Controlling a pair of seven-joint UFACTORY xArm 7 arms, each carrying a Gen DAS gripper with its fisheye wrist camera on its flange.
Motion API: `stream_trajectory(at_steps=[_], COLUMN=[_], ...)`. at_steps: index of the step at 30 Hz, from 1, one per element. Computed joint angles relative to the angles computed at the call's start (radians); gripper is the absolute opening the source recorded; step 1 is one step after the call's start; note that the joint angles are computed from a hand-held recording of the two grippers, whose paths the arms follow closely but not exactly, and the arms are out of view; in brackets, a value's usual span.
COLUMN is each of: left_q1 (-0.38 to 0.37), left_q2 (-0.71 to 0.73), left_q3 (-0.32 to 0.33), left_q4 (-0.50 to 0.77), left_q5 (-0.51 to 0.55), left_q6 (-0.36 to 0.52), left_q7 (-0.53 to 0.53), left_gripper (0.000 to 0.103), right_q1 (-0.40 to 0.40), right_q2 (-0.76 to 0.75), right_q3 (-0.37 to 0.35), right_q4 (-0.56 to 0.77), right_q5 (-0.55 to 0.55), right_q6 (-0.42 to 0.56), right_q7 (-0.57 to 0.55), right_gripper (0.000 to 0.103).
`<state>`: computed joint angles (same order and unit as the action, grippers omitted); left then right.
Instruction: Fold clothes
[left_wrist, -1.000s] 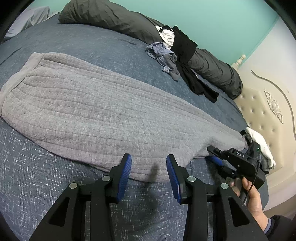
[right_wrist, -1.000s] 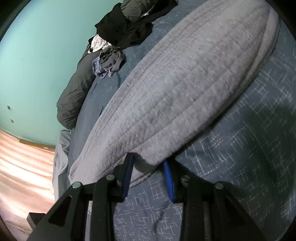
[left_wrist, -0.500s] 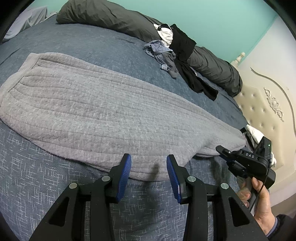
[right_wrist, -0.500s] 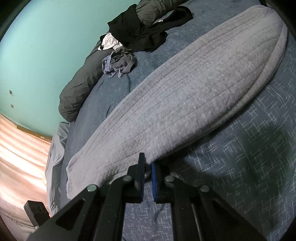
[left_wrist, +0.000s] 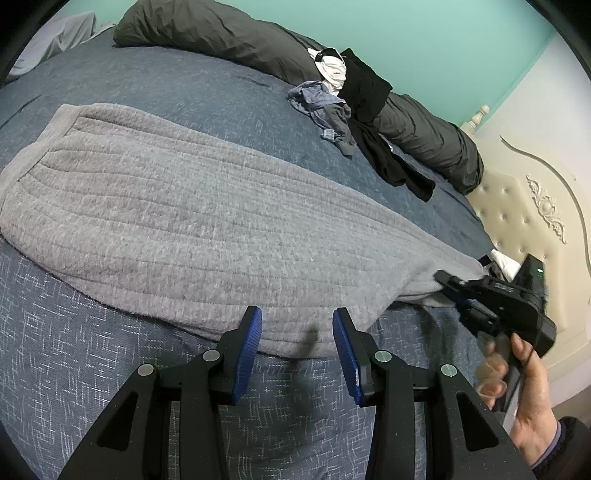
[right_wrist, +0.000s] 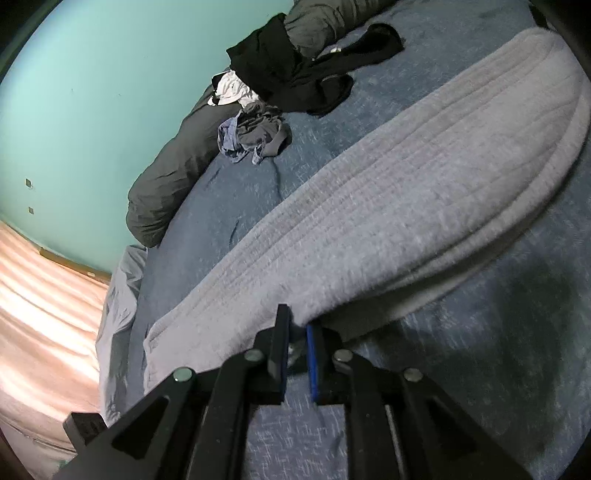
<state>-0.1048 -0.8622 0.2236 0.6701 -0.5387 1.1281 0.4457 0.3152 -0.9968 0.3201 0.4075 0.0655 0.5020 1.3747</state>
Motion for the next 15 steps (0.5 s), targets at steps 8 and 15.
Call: stream_trajectory(at_steps=[8, 15], left_q1=[-0.003, -0.009], left_q2=[0.008, 0.012], left_q3=[-0.003, -0.020], left_q4=[0.001, -0.006], left_q5=[-0.004, -0.002], left_q6=[0.001, -0.007], left_q7=[0.005, 0.006], left_gripper=[0.044, 0.044], right_q1=[0.030, 0.079], right_q2=[-0.025, -0.112], right_q3=[0.007, 0.010], right_q4=[-0.105, -0.149], right_q5=[0.035, 0.011], right_q6=[-0.108, -0.079], right_q7=[0.056, 0.062], right_gripper=[0.009, 0.005])
